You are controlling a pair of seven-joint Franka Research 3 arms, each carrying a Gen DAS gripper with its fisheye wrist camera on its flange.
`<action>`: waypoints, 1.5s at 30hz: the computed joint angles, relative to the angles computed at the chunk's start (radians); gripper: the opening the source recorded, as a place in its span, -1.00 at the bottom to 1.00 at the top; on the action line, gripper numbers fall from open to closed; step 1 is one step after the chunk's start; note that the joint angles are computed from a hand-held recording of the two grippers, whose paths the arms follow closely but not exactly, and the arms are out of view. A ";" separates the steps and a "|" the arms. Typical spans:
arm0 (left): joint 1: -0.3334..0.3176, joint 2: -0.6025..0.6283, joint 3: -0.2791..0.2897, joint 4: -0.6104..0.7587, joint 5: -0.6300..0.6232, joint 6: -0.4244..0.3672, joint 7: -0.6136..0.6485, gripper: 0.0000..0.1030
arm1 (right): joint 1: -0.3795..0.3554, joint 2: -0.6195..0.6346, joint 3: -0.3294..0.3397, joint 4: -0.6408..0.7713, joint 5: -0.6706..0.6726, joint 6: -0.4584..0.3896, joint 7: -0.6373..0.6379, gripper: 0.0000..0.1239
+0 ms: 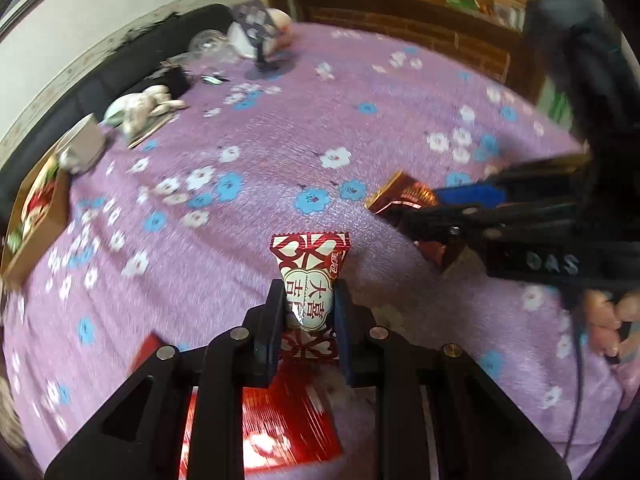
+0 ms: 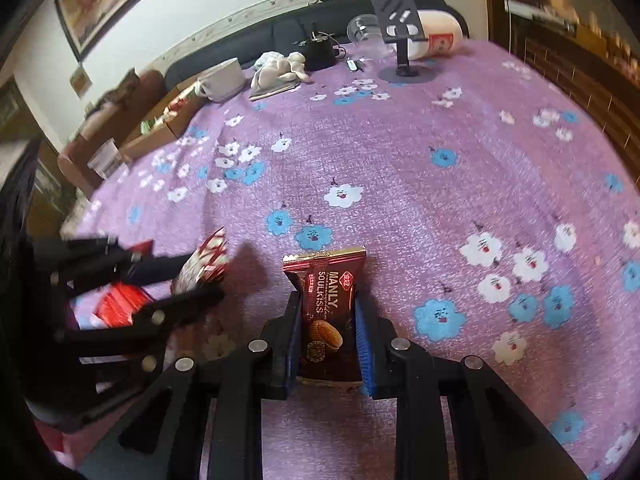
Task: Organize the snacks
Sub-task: 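Grasp the red-and-white packet with the left gripper while the right gripper holds the biscuit packet, then carry the red-and-white packet and biscuit packet over the tray with both grippers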
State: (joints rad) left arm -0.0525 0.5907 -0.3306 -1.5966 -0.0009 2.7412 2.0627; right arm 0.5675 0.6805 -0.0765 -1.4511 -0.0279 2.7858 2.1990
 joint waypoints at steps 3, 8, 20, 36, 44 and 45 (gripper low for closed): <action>0.014 -0.075 0.008 -0.118 -0.026 0.110 -0.068 -0.61 | -0.046 -0.009 0.056 -0.023 0.062 0.040 -0.041 -0.59; 0.007 -0.231 0.065 -0.359 0.029 0.331 -0.225 -0.61 | -0.042 -0.027 0.061 -0.062 0.109 0.130 -0.076 -0.59; -0.148 -0.496 0.296 -0.720 0.160 0.644 -0.441 -0.60 | 0.560 0.038 -0.647 -0.119 -0.074 0.234 0.229 -0.59; -0.002 -0.590 0.227 -0.852 0.112 0.722 -0.482 -0.60 | 0.718 0.063 -0.730 0.022 -0.398 -0.023 0.414 -0.60; 0.062 -0.643 0.221 -0.924 0.119 0.775 -0.532 -0.60 | 0.684 0.086 -0.645 0.138 -0.507 -0.088 0.420 -0.60; 0.068 -0.645 0.219 -0.928 0.115 0.781 -0.530 -0.60 | 0.675 0.090 -0.628 0.155 -0.517 -0.095 0.416 -0.60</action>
